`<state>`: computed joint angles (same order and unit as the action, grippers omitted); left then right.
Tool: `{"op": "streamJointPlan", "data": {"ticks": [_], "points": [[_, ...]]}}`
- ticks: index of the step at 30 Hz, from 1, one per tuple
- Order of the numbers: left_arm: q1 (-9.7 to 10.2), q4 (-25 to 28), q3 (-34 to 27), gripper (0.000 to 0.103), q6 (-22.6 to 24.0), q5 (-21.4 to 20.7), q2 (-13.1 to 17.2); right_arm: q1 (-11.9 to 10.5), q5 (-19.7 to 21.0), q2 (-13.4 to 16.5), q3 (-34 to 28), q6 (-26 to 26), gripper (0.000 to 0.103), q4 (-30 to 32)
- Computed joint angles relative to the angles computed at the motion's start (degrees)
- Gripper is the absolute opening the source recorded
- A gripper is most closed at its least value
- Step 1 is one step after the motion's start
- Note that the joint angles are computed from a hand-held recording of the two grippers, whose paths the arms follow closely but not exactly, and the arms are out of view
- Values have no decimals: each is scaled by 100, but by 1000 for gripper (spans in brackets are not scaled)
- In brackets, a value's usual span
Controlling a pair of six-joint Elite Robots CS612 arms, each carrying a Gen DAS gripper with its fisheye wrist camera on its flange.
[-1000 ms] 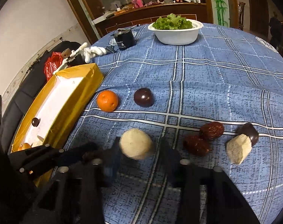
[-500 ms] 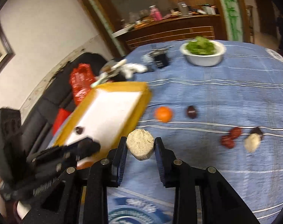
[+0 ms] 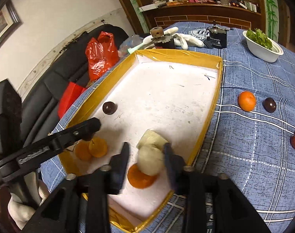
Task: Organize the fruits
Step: 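Place the plum and yam cylinder into the white tray and release, then grasp a white yam cube with the right gripper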
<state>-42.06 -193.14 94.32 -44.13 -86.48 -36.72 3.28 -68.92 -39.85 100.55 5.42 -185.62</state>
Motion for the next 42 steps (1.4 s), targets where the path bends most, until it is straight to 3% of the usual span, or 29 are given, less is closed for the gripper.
{"op": "streamJointPlan", "data": {"ticks": [1, 2, 7, 10, 15, 18, 22, 25, 28, 30, 33, 37, 39, 40, 42], "points": [[7, -103, 42, 62, -48, 12, -15, -3, -27, -9, 11, 64, 63, -55], [1, -210, 93, 65, -61, 48, -37, -7, -70, -21, 35, 124, 68, -172], [-44, -447, 241, 71, -72, 71, -152, -89, -220, -211, 295, 322, 68, -620], [-115, -519, 319, 75, 22, 81, -226, -267, -187, -358, 552, 578, 72, -928], [-302, -528, 310, 79, 315, 120, -302, -766, -440, -612, 1132, 1023, 78, -1531], [-439, -326, 129, 79, 630, 61, -273, -1186, -542, -693, 1483, 1443, 79, -1826], [-599, 133, -264, 79, 1047, -30, -154, -1638, -441, -625, 1696, 1811, 79, -2061], [-696, 512, -648, 79, 1347, -127, -11, -1802, -369, -507, 1674, 1773, 79, -2035], [-803, 957, -1144, 79, 1804, -171, 204, -1841, -340, -360, 1553, 1661, 70, -1900], [-855, 1162, -1408, 79, 2045, -179, 335, -1811, -434, -260, 1411, 1514, 57, -1723], [-961, 1526, -1854, 72, 2513, -115, 564, -1748, -594, -106, 1209, 1356, 54, -1589], [-1048, 1922, -2338, 71, 2945, -61, 831, -1672, -715, 59, 973, 1107, 49, -1462], [-1067, 2163, -2620, 71, 3102, -91, 985, -1621, -833, 105, 904, 948, 29, -1385], [-1079, 2270, -2770, 71, 3164, -112, 1072, -1592, -966, 132, 894, 913, 27, -1458], [-1094, 2443, -3013, 69, 3254, -119, 1215, -1630, -813, 132, 930, 919, 25, -1565]]}}
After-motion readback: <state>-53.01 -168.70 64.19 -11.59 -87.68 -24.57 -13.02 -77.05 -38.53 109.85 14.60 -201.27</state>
